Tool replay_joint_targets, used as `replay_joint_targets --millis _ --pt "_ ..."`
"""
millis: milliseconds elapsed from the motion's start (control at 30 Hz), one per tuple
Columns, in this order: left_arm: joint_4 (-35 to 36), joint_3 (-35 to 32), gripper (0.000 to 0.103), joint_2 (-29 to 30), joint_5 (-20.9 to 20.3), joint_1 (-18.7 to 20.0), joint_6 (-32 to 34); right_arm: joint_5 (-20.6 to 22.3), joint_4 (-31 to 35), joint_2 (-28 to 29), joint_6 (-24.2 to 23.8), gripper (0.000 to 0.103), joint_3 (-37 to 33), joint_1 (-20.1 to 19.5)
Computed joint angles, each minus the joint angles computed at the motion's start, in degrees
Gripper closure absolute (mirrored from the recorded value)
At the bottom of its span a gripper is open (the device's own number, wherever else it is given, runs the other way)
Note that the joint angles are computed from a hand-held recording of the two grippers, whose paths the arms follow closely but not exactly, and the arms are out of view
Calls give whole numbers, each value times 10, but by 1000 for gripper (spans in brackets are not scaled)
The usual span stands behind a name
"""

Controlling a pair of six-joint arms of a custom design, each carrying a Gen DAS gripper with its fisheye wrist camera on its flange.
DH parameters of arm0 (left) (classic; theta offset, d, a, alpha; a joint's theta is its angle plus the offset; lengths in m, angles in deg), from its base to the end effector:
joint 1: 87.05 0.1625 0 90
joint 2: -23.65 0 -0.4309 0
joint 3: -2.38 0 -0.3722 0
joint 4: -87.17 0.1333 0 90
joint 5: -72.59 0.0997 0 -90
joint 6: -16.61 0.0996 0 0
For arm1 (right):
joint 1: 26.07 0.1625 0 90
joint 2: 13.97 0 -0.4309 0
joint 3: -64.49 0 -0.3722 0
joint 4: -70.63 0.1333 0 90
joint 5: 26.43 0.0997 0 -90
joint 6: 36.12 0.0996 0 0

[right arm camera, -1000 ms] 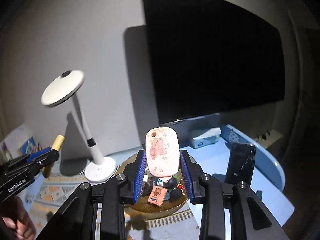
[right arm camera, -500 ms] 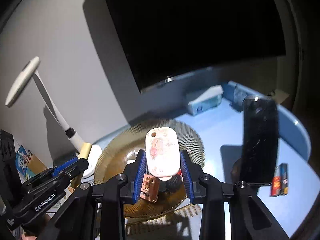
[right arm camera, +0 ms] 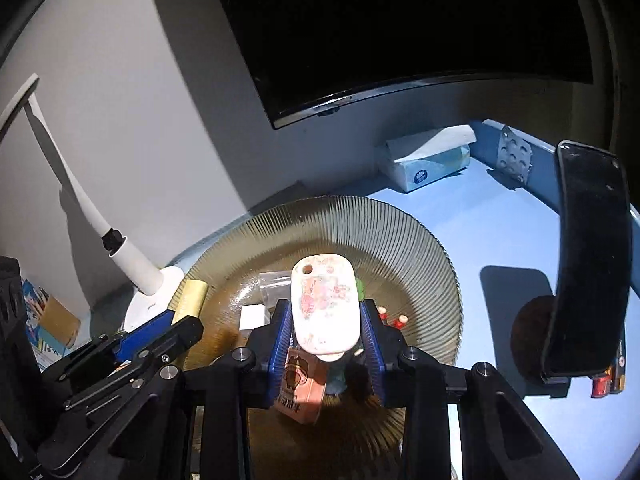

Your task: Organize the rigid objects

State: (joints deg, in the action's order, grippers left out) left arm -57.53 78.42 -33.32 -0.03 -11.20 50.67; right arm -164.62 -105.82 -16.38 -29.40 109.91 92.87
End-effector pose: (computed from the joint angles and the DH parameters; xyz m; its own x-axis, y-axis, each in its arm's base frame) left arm -0.0187 -0.7410 0.3830 -0.6906 0.4949 -0.5274 0.7067 0.6168 -0.3466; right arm 0.4488 -0.6897 -0.0529 -0.8668 0.1994 0.4570 -0.2516 0.6163 -0.7462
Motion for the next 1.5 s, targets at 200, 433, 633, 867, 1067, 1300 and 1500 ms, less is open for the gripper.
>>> replay_joint_targets --millis 200,433,633,867,1067,1300,1500 --pt "-5 -5 82 9 1 0 6 5 24 19 -8 70 -43 -4" --pt "-52 17 37 -16 -5 -5 10 3 -19 -4 1 44 2 1" --pt "-70 54 37 -81 -10 -8 3 2 -55 -38 15 44 74 24" --pt "-109 120 30 -192 14 -21 -4 13 -59 -31 -1 44 68 74" --pt "-162 187 24 -284 86 -22 -3 9 11 7 2 42 3 125" --pt "-194 245 24 -349 149 -1 15 9 124 84 8 42 -110 167" --pt "-189 269 16 -389 137 20 4 29 165 110 37 42 -133 183"
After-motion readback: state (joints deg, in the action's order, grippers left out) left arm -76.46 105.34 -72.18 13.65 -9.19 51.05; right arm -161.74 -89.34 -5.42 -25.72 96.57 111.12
